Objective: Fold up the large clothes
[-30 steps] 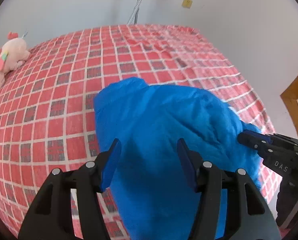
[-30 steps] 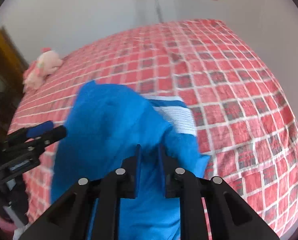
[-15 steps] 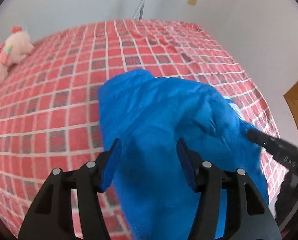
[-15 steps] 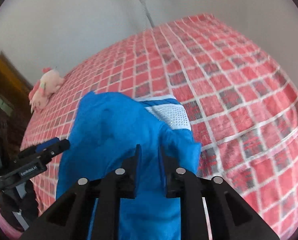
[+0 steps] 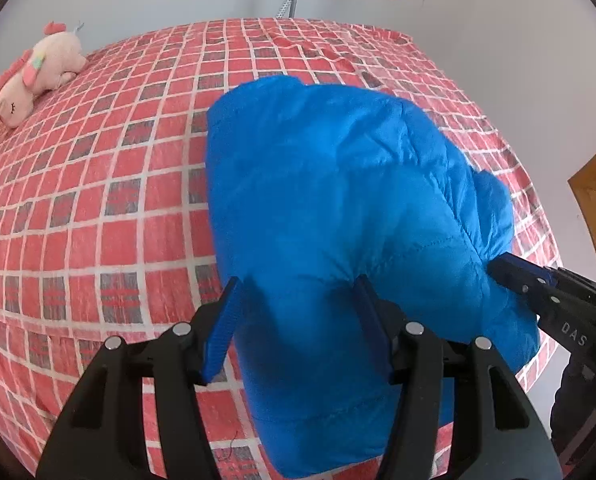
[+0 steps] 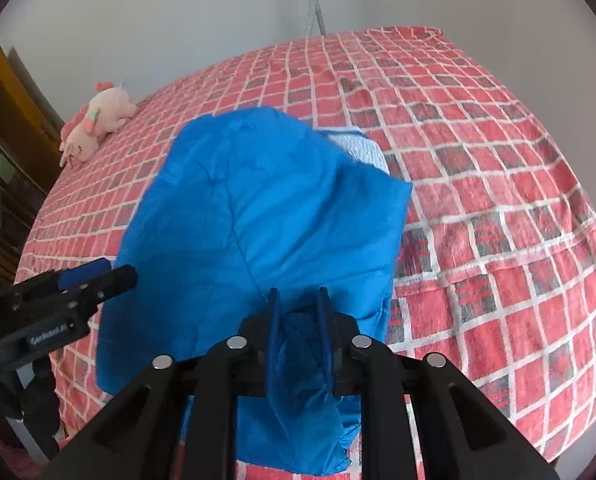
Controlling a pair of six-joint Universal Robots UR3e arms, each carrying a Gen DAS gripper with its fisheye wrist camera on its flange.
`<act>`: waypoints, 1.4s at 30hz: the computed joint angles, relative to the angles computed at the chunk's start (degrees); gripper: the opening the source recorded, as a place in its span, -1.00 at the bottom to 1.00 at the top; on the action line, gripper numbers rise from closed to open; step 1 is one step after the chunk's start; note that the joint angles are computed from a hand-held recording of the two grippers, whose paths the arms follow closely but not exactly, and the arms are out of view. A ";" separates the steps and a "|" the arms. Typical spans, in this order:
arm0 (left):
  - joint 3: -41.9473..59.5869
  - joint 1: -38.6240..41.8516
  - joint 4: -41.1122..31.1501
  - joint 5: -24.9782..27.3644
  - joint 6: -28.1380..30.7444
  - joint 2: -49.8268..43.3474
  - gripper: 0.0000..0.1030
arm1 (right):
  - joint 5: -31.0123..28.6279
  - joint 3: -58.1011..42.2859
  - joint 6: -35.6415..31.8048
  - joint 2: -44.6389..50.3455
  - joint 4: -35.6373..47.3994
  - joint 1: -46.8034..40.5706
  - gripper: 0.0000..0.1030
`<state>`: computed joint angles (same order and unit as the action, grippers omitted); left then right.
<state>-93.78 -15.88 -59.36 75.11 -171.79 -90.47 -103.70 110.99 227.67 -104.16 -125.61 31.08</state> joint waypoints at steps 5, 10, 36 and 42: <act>-1.37 0.37 0.49 -0.47 0.58 -0.17 0.15 | 1.85 5.28 0.39 -1.11 -5.01 -1.21 -0.61; -2.69 -0.24 2.60 0.26 1.05 -0.63 0.17 | 1.35 6.86 0.85 0.27 -7.96 -0.91 -0.60; 8.42 12.22 -20.33 -12.98 10.48 -2.99 0.37 | 22.66 12.34 -7.07 -19.94 5.33 -19.58 0.36; 9.60 11.00 -22.18 -13.34 11.22 -6.15 0.48 | 30.55 16.19 -10.96 -19.02 3.45 -25.20 0.51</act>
